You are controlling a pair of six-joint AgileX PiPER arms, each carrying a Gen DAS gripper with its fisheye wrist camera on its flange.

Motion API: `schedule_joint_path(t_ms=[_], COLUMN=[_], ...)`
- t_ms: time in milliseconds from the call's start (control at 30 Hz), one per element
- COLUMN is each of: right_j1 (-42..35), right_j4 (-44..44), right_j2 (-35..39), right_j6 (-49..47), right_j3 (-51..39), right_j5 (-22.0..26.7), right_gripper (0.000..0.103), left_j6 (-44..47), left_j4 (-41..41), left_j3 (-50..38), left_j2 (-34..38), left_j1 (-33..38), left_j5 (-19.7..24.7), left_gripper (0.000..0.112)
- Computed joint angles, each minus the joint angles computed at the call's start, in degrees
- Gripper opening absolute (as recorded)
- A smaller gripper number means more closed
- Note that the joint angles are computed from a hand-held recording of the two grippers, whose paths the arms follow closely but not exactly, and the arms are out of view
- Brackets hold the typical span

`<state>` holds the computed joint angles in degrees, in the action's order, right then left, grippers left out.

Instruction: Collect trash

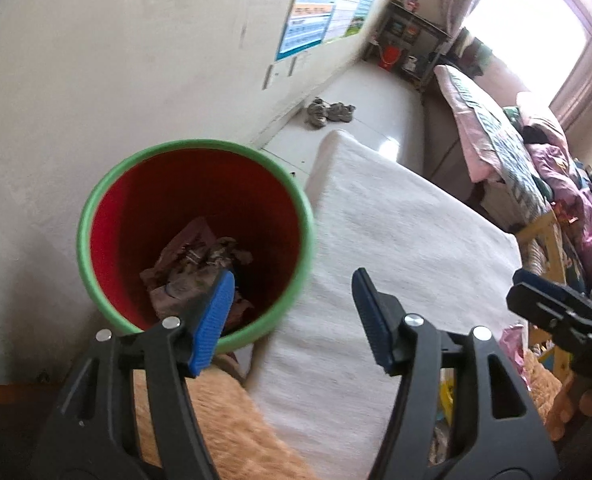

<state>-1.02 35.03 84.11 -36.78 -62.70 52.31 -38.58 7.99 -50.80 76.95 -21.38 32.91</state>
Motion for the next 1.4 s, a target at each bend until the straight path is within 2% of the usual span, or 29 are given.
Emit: schedule_joint_path(t_ms=[233,500,567,733,933,1067,1133,1200,1233,1267,1400], right_j1=[-12.2,-23.5,-26.5,-28.0,-30.4,-34.3,-35.5,-36.3,-36.5,-36.6,-35.0], right_j4=[-3.9,-9.1,-10.0,-12.7,-14.0,-14.3,-14.4,-14.5,-14.5,-14.5,-13.9], right_j2=[-2.5,-3.8,-3.1,-1.3,-1.1,-0.1,0.3,0.8,1.0,1.1,1.3], right_j6=[-4.4,-9.1,-9.6,-9.6,-10.6,-11.6,-11.8,-11.8,-11.7,-11.7,-11.4], right_j3=[3.4,9.1,10.3,11.8,10.7,8.5,8.3,8.4,8.6,8.7,8.9], right_j5=[4.4,7.8,8.3,9.3,8.8,9.2,9.1,9.0,8.9,8.9,8.8], right_gripper=[0.072,0.072,0.072,0.072,0.072,0.072,0.072,0.072,0.072,0.072,0.072], left_j6=[-0.6,8.8,13.6,27.2,31.0,29.7,31.4,33.8,36.4,37.8,35.1], left_j4=[-0.4,-11.2,-16.8,-32.0,-37.5,-37.3,-39.8,-43.2,-46.1,-47.6,-43.1], left_j3=[-1.3,-0.7,-0.8,-3.3,-9.4,-15.8,-17.0,-16.7,-16.0,-16.2,-16.3], left_j2=[2.6,6.4,7.8,14.0,21.9,28.8,31.2,31.9,31.8,31.8,30.3], left_j1=[-7.1,-12.5,-13.0,-16.7,-21.5,-22.7,-22.2,-21.2,-20.4,-20.0,-19.5], left_j5=[0.6,-1.1,-1.3,-0.4,1.4,4.8,5.3,5.0,4.6,4.8,4.5], left_gripper=[0.060,0.063,0.065,0.066,0.076,0.078,0.078,0.069,0.059,0.054,0.046])
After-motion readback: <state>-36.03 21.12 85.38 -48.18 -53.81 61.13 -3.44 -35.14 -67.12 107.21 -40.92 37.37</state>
